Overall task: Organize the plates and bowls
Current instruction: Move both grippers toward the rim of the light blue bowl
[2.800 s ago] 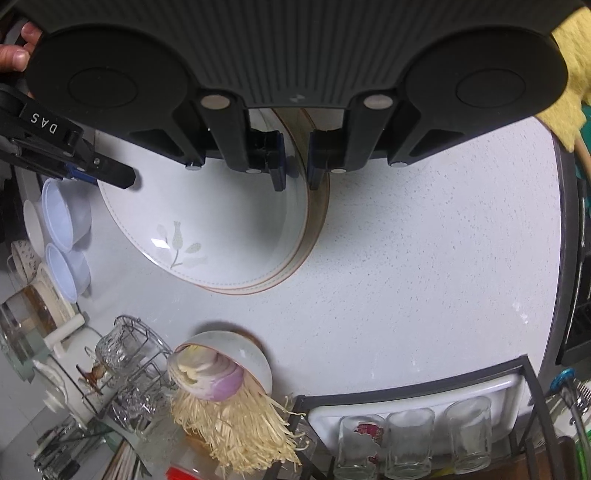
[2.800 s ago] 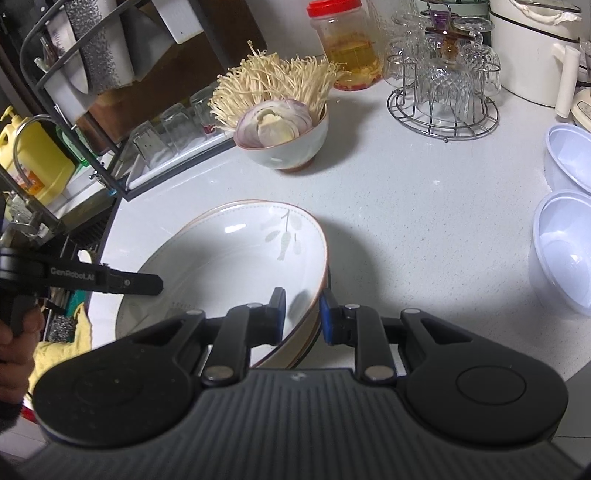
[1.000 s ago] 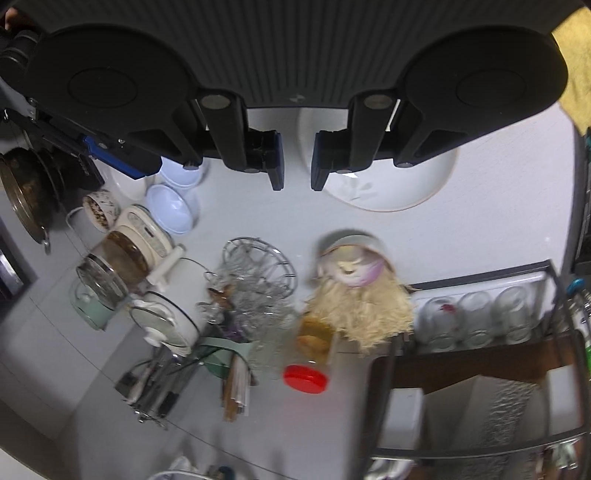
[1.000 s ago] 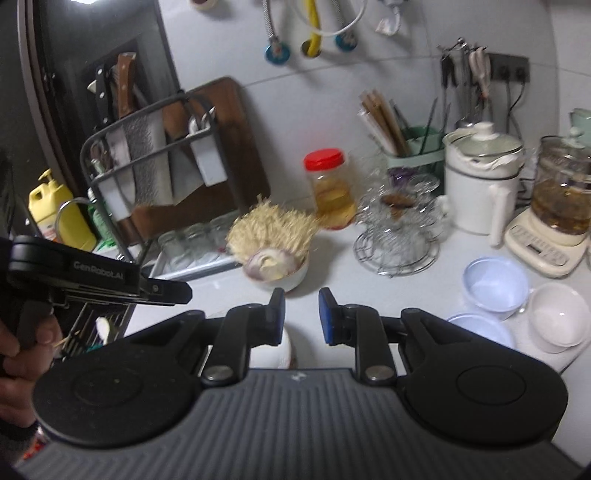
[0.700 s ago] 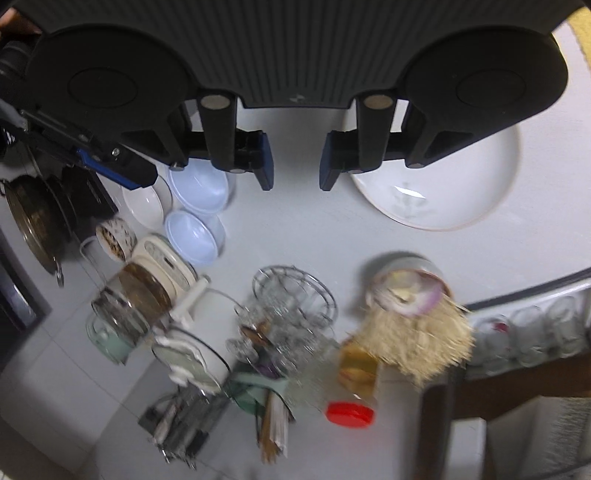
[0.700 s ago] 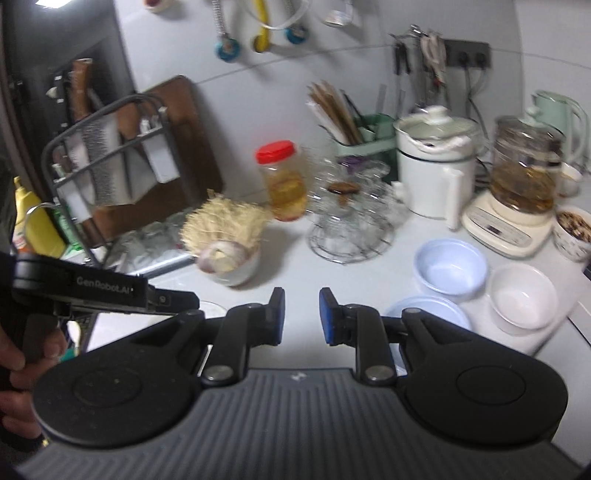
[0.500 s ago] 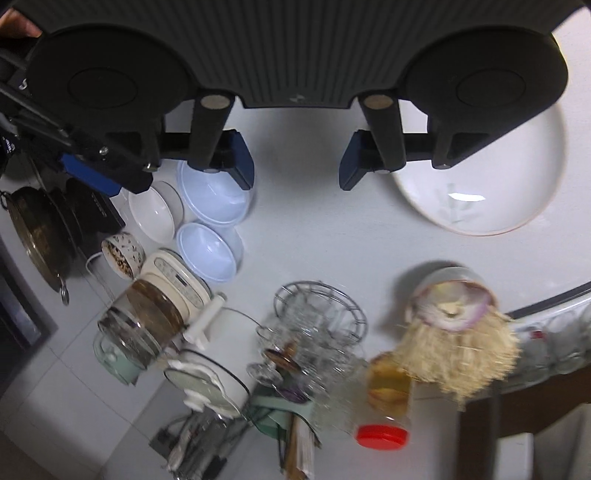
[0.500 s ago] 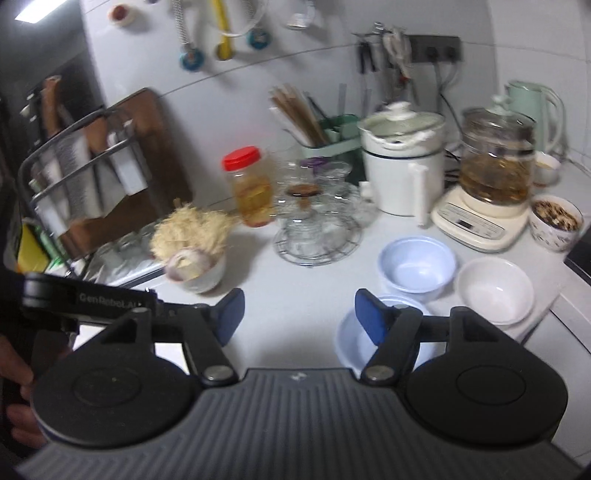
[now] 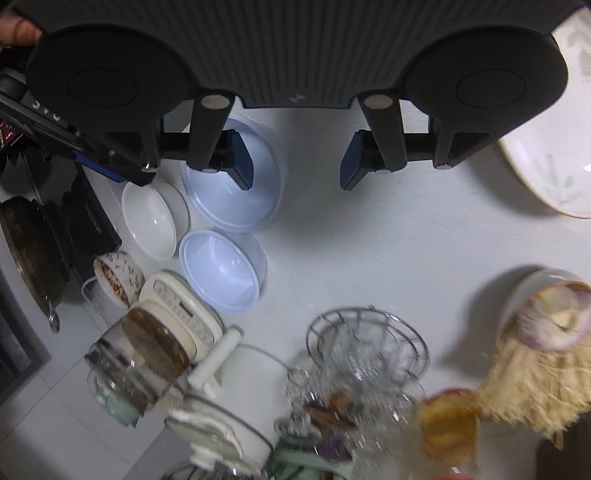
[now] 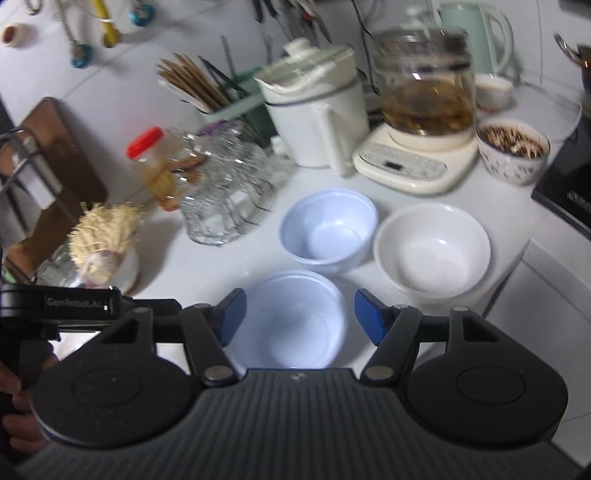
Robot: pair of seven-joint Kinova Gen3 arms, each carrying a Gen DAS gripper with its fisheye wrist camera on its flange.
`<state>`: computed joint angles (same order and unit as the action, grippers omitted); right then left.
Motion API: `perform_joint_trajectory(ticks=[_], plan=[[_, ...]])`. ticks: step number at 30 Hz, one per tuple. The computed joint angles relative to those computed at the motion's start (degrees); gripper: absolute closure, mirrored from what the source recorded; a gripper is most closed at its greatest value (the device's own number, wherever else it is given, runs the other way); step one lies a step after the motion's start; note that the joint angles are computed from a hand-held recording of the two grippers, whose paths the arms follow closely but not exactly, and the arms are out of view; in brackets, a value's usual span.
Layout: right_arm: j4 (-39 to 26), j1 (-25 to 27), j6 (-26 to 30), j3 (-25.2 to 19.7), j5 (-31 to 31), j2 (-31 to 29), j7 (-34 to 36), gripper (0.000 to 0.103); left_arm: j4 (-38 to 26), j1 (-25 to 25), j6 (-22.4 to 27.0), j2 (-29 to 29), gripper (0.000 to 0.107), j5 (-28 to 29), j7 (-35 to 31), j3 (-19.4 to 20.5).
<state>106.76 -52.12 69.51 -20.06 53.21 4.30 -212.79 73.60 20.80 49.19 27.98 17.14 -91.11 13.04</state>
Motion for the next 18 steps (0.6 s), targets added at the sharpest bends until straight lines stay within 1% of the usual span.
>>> perform_joint_trajectory(ticks=[1, 3, 5, 7, 8, 11, 12, 13, 14, 16, 18], plan=[[0.67, 0.68, -1.39, 0.44, -0.49, -0.21, 0.37, 0.041, -1.33, 0.56, 0.83, 1.32, 0.050, -0.37, 0.36, -0.07], [1.67, 2.13, -4.00, 1.17, -1.80, -0.52, 0.94, 0.048, -4.14, 1.26, 3.00, 3.83, 0.050, -0.68, 1.17, -0.09], [2.77, 3.39, -6.46, 1.63, -2.42, -0.79, 1.38, 0.052, -6.73, 1.60, 4.91, 6.23, 0.051, -0.45, 1.93, -0.03], [3.75, 4.36, -8.64, 1.85, -2.45, -0.75, 2.08, 0.054, -8.24, 2.24, 5.75, 7.76, 0.053, -0.80, 2.46, -0.23], [3.92, 4.74, -9.35, 1.96, -2.70, -0.48, 2.52, 0.057, -8.69, 2.39, 5.93, 8.32, 0.054, -0.86, 2.33, -0.16], [4.66, 5.36, -11.20, 2.41, -3.11, 0.30, 2.43, 0.067, -11.20, 3.40, 7.91, 10.32, 0.068, -1.82, 2.71, -0.54], [4.99, 5.45, -11.82, 2.57, -3.20, 0.37, 1.98, 0.071, -11.81, 3.50, 8.35, 10.81, 0.079, -2.01, 2.43, -0.49], [5.32, 5.50, -12.43, 2.70, -3.17, 0.44, 1.44, 0.072, -12.04, 3.50, 8.48, 11.07, 0.085, -2.09, 1.90, -0.36], [5.61, 5.58, -12.94, 2.84, -3.14, 0.50, 0.97, 0.075, -12.21, 3.59, 8.42, 11.24, 0.087, -2.11, 1.57, -0.30], [5.81, 5.74, -13.84, 3.06, -3.39, 0.66, 0.71, 0.080, -12.78, 3.71, 8.81, 11.57, 0.095, -2.16, 1.04, -0.21], [5.86, 5.85, -14.64, 3.21, -3.33, 0.67, 0.86, 0.082, -13.39, 3.93, 9.22, 11.79, 0.096, -2.30, 0.63, -0.28]])
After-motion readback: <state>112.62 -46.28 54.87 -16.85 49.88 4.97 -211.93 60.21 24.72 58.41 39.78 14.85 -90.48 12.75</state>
